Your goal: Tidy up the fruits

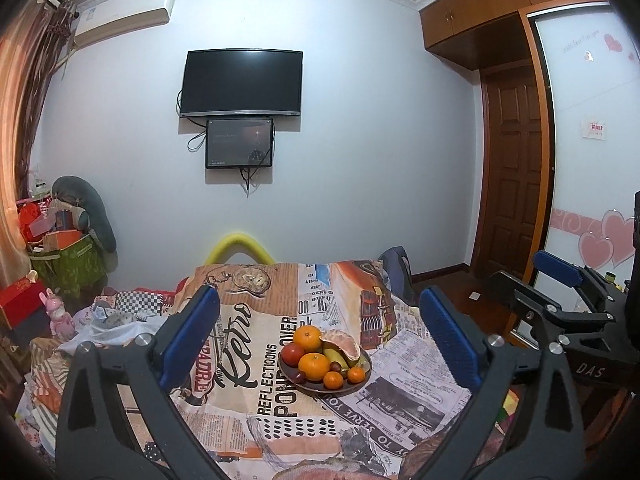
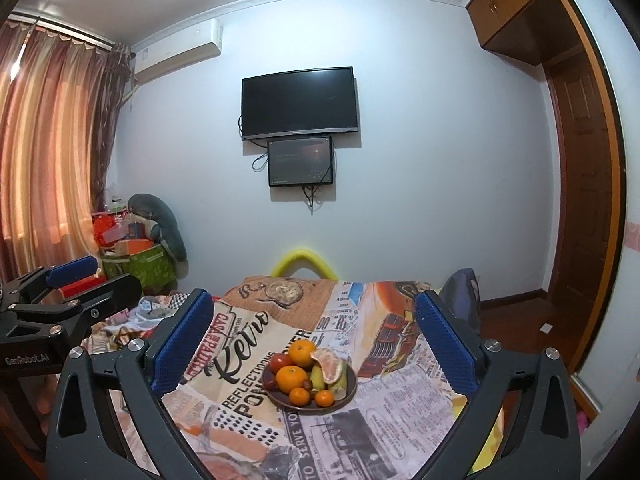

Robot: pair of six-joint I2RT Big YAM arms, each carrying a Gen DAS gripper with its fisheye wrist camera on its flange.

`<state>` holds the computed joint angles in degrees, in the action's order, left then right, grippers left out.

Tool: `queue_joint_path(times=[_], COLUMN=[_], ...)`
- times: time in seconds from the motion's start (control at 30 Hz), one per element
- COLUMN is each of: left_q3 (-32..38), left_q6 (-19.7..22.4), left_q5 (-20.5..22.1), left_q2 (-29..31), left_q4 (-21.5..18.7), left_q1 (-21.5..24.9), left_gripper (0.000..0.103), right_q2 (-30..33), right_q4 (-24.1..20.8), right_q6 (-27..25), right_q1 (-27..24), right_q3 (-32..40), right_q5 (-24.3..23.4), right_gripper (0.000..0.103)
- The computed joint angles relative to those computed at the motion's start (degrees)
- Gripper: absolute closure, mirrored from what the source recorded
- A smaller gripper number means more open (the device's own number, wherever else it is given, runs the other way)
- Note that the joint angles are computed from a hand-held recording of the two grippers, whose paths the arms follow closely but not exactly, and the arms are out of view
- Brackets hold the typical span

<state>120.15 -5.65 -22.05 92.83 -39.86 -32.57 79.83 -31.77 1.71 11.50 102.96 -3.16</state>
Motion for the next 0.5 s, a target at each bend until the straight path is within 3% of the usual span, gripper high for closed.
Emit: queue_joint_path(times=[0.5], left_q3=[-0.3], left_q6=[0.4], left_q5=[-0.3], left_q2=[-0.2], left_q4=[0.7], left_q1=[-0.4], left_gripper=[0.000], right_q2=[-0.1], right_q4=[-0.1], right_q6=[-0.3], right_q1=[0.0], right_q3=[0.0], right_q5=[0.0], right_gripper=[0.002])
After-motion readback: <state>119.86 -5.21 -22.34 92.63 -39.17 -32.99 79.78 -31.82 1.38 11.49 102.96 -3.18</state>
